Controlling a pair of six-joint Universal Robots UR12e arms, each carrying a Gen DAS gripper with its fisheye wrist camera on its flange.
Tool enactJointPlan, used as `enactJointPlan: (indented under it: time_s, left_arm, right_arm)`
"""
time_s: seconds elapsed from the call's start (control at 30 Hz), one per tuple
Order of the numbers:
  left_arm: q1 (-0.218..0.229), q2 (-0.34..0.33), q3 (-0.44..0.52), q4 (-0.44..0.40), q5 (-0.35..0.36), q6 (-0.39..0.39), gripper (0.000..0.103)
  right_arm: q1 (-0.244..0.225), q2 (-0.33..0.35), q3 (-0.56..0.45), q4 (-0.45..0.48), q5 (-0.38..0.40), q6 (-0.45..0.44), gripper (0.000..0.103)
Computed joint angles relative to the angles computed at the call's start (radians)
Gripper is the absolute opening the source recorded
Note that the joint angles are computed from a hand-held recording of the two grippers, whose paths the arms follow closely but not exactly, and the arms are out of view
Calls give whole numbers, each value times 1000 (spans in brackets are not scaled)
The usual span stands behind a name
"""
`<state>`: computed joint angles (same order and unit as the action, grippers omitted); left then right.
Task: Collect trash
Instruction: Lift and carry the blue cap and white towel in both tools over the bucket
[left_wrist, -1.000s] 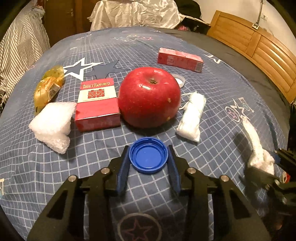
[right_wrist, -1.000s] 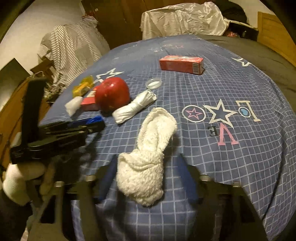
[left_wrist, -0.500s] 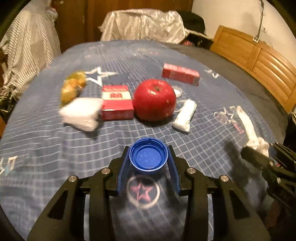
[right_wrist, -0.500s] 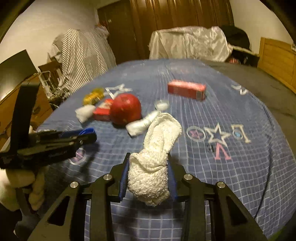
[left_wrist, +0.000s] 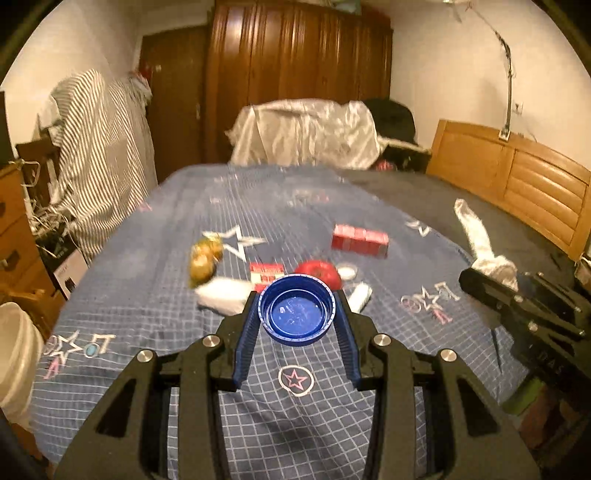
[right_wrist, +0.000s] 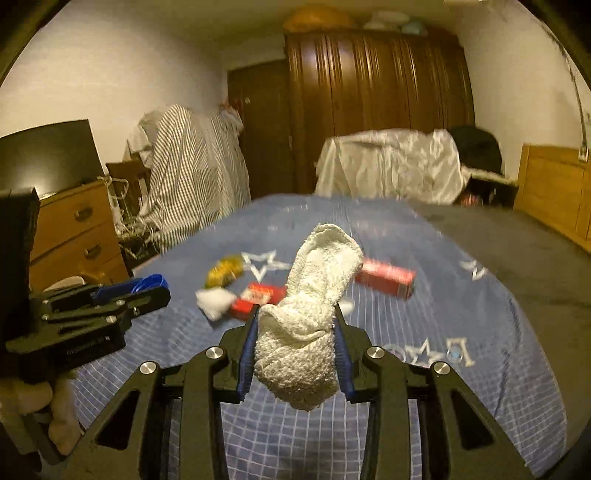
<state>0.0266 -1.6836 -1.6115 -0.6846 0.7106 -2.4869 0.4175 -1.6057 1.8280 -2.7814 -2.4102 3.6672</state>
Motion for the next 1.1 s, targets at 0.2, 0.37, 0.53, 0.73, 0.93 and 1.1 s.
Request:
enactJointPlan:
  time_s: [0.2, 0.37, 0.53, 0.73, 0.93, 1.1]
  left_arm:
    - [23, 16, -38, 147, -37, -102, 38]
    - [28, 21, -43, 190, -51, -129, 38]
    - [28, 23, -42, 185, -54, -131, 38]
    - [27, 20, -39, 192, -59, -140, 38]
    - [35, 12, -29, 215, -56, -166, 38]
    - [60, -15, 11, 262, -6, -235, 38]
  right_arm:
    - [51, 18, -29, -91, -105, -76, 37]
    - [61, 15, -37, -77, -112, -68, 38]
    - [64, 11, -41, -68, -113, -70, 38]
    - [63, 11, -42, -64, -112, -68, 38]
    - [58, 15, -52, -73, -87, -91, 38]
    - [27, 49, -105, -127, 31, -184, 38]
